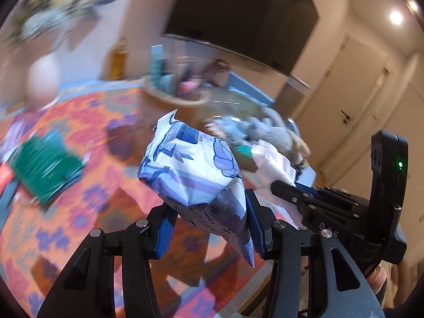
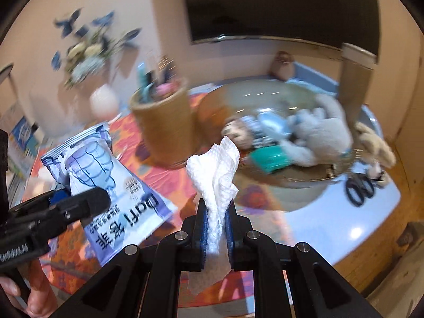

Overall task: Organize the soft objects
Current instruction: 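Carry tissue and Dafi packet to the glass bowl and open both grippers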

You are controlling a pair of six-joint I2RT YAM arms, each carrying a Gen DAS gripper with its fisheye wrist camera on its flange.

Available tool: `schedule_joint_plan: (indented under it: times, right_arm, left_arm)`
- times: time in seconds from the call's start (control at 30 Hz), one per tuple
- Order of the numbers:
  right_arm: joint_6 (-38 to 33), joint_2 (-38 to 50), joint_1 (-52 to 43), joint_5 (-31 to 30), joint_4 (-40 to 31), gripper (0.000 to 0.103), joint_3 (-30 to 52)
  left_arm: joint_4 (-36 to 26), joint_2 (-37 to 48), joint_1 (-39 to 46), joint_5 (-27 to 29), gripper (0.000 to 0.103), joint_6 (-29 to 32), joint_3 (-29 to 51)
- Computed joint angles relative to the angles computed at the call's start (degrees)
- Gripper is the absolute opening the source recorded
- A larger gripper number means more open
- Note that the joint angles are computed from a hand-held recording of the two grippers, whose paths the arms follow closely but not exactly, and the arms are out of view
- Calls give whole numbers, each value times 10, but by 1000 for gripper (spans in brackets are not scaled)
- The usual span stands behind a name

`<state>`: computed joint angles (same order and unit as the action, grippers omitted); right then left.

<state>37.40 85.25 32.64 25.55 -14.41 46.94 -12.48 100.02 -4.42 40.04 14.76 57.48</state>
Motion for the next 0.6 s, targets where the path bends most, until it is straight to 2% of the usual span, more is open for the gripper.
schedule_joint_plan:
  times: [0.33,0.6]
  right_arm:
    - [-12,-92,-95,-18,9,12,-52]
    - [-71,-61,-198,-49,30,12,15]
  left_arm:
    - [11,39,-116,-33,45,-49,83]
    - [-5,120,-153,-59,45,-72,206]
